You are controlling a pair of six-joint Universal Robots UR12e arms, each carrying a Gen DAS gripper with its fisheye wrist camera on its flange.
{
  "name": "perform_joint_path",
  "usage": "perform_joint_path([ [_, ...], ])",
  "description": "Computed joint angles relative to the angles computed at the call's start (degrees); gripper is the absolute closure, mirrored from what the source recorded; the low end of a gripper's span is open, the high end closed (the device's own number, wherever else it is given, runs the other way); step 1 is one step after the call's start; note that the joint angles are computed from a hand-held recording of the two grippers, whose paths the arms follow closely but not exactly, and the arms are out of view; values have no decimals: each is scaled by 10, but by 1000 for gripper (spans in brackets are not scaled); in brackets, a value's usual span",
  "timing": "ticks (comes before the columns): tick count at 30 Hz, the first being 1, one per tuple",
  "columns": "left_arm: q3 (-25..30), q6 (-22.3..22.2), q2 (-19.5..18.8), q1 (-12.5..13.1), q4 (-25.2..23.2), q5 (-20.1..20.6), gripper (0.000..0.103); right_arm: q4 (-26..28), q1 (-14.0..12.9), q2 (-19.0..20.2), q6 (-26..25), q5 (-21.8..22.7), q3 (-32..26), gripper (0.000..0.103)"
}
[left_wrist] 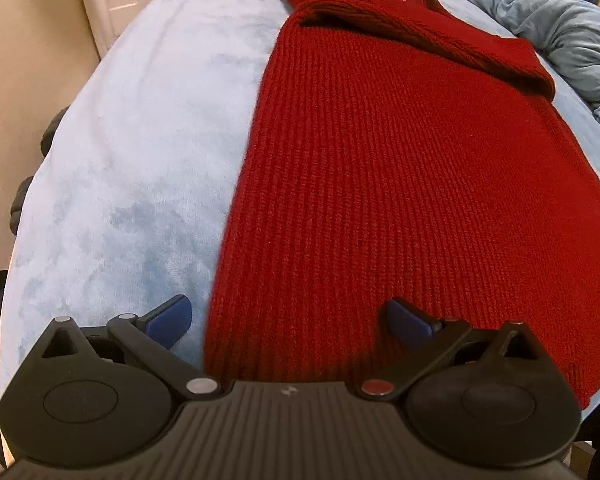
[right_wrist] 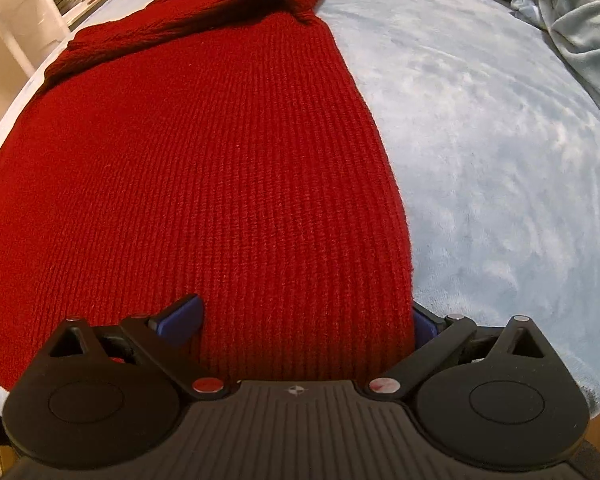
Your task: Fold small clothes
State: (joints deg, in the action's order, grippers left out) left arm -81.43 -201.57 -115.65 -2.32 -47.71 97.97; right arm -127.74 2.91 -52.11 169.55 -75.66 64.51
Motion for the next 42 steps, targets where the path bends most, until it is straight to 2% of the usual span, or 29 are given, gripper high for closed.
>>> perform_joint_path([
  [3,10,-6,-4,-2,-17,4,0,-7,5,-5,-3,-15,5,10],
  [5,25,-22,-5,1,-46,-11,13,-14,6,-13,-6,-10,12,47],
  [6,25,-22,-2,4,-42,-25,33,-15,5,-16,-7,-3,15,57],
  [7,23,-24,2,6,-35,-36,54,-16,4,-20,-6,3,19,75],
  [8,20,-28,5,7,-30,-47,64,-14,2,-22,0,14,21,80],
  [9,19,-32,7,8,-28,-51,75,-14,1,-23,7,17,22,81],
  [10,17,-35,9,9,-25,-53,80,-13,0,-23,17,22,22,83],
  [13,8,-53,19,12,-12,-66,83,3,-9,-21,67,57,10,85],
  [15,5,-55,24,11,1,-66,84,7,-18,-24,89,87,5,85],
  [17,1,-51,30,7,14,-64,84,8,-26,-29,90,104,5,86],
  [25,-20,-52,60,-12,23,-73,86,-13,-42,-57,92,138,26,87],
  [29,-55,-44,92,-24,14,-81,86,21,-56,-86,79,151,52,87],
  [34,-100,-80,131,-25,8,-104,86,79,-72,-116,83,160,75,87],
  [37,-102,-102,139,-17,5,-117,86,120,-76,-113,98,172,57,87],
  [39,-86,-112,134,-9,12,-127,87,139,-74,-98,106,183,18,87],
  [42,-39,-97,111,4,28,-129,88,168,-68,-48,119,206,-87,86],
])
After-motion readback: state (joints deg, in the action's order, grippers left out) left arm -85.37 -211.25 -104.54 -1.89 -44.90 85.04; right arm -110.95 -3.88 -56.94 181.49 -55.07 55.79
